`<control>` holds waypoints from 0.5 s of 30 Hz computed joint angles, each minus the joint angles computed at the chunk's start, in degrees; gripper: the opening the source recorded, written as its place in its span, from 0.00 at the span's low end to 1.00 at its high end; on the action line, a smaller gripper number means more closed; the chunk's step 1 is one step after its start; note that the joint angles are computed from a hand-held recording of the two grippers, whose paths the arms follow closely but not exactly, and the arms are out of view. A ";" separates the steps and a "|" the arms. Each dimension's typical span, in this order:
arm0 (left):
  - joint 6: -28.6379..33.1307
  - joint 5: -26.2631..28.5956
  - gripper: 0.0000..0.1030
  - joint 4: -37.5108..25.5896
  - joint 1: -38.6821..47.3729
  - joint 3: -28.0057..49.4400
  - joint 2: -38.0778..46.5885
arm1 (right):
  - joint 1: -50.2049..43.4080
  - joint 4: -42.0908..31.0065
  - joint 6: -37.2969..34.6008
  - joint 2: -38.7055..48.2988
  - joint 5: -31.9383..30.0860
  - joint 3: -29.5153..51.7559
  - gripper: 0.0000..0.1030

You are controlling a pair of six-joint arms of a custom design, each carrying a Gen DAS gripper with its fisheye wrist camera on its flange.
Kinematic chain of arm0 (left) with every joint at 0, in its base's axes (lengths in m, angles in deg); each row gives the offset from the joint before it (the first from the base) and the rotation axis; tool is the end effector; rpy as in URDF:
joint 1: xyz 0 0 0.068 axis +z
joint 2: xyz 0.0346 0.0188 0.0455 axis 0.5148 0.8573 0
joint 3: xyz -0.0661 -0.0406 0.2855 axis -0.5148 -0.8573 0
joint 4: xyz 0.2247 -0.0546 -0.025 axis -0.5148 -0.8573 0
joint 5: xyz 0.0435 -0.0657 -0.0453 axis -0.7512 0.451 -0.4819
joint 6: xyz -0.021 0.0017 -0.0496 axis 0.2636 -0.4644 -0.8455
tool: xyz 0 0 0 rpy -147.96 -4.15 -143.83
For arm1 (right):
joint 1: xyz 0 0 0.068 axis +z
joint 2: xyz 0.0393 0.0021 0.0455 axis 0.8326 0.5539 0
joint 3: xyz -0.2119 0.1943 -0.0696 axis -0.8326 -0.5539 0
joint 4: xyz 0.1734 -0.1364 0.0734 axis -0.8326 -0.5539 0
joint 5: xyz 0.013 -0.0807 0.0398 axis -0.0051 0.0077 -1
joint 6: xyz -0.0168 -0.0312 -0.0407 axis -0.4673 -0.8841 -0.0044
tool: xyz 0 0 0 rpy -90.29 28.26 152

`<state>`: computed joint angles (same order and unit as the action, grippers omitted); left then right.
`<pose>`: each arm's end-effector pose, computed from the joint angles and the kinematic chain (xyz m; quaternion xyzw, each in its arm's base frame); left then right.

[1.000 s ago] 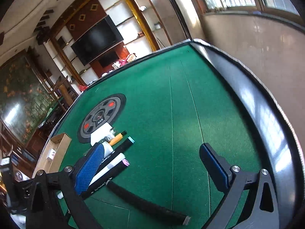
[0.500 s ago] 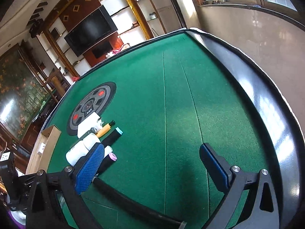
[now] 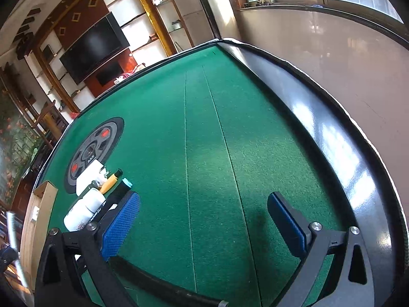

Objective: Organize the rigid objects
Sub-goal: 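Grasp the white PAINT marker with the left tool and lift it, then grasp the long black marker with the right tool while left tool holds PAINT marker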

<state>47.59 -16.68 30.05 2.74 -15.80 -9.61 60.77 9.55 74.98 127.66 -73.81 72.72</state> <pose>0.2127 -0.1132 0.2740 0.0222 0.8959 -0.1875 0.4022 0.3899 0.0377 0.1694 0.0346 0.9218 0.1569 0.3528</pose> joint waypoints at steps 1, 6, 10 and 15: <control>-1.62 -1.32 0.13 0.52 -0.77 -1.50 -2.19 | -0.30 -0.68 0.00 0.48 -0.65 0.63 0.97; -8.51 -10.39 0.13 -3.07 -7.95 -5.62 -11.77 | 1.23 -8.19 -4.14 0.31 0.81 3.45 0.97; -10.26 -14.83 0.13 -7.53 -10.52 -5.13 -14.65 | 4.57 -8.85 -12.10 -4.14 -0.45 -1.57 0.95; -9.18 -13.18 0.13 -8.80 -6.44 -4.30 -14.97 | 7.33 -12.69 -16.87 -6.92 1.32 -0.68 0.95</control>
